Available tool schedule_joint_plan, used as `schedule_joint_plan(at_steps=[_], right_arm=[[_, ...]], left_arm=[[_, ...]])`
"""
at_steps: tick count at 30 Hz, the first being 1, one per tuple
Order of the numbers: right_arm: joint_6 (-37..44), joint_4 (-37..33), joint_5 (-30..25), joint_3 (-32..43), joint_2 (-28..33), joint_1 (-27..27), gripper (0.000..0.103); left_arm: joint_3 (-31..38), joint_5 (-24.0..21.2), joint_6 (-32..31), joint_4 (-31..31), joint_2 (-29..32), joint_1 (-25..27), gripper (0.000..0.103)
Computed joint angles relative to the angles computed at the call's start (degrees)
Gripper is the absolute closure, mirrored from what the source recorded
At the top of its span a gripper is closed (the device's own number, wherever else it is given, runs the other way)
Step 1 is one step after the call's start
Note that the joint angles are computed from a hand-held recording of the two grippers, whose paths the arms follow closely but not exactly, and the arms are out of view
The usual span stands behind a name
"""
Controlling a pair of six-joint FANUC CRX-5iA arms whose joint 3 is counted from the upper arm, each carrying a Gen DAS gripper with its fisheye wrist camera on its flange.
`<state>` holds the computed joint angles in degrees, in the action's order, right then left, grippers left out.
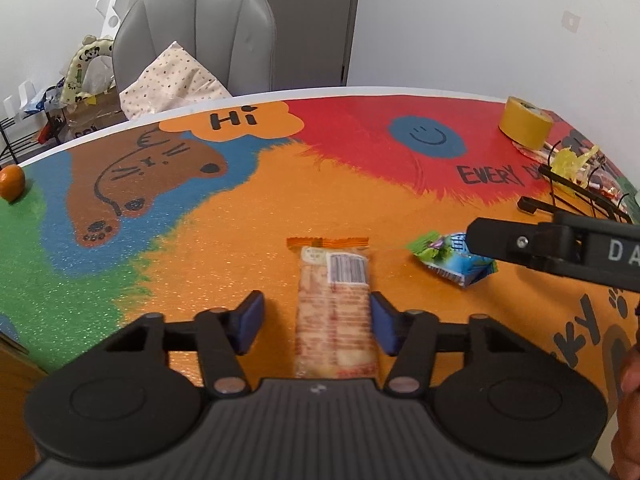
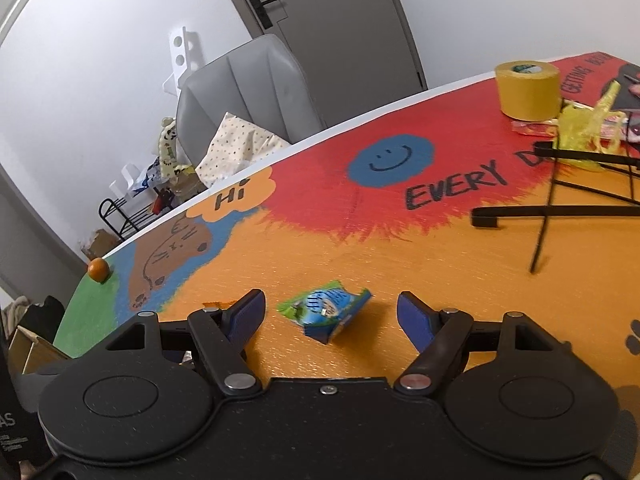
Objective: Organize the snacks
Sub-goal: 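Grasp the blue candy pack with the right gripper while the left grasps the wafer bar, then carry both held snacks over the box opening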
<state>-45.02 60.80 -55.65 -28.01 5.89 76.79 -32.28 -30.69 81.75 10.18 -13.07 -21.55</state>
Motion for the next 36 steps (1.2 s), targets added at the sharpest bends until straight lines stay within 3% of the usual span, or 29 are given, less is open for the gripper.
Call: schedule_joint_plan(at_steps=[3, 5, 15, 17, 19, 21, 24, 36], right_arm=[[1.20, -0.34, 0.39, 1.03, 1.06, -0.39, 0.029], [2.82, -1.63, -0.49, 2.40, 2.16, -0.37, 0.029], [10.23, -4.10, -1.88, 6.56, 5.35, -1.12, 0.029], [11.42, -5.39, -1.69, 7.14, 5.79, -1.17, 0.034], [12.81, -7.38, -2.11, 7.93, 6.31, -0.90, 0.066], [13.23, -8.13, -4.08, 8.59, 6.74, -0.11, 0.081], [8.96, -6.16, -1.36, 5.83, 4.68, 0.28, 0.083], [4.09, -1.56, -5.07, 5.80, 3.91, 3.84, 0.083]], left_arm=[[-1.37, 0.83, -2.60, 2.65, -0.66, 1.45, 0.069], [-3.11, 1.52, -6.48, 7.30, -1.18, 2.93, 0.069], [-5.01, 2.64, -7.23, 9.32, -3.86, 5.56, 0.069], [-5.32, 2.44, -7.25, 9.39, -4.43, 6.03, 0.069], [-5.60, 2.24, -7.25, 9.33, -4.98, 6.53, 0.069], [-5.97, 2.06, -7.32, 9.50, -5.69, 7.03, 0.069], [-6.66, 1.96, -7.88, 10.07, -6.91, 7.72, 0.069], [-10.03, 0.66, -12.13, 14.22, -13.94, 10.38, 0.069]])
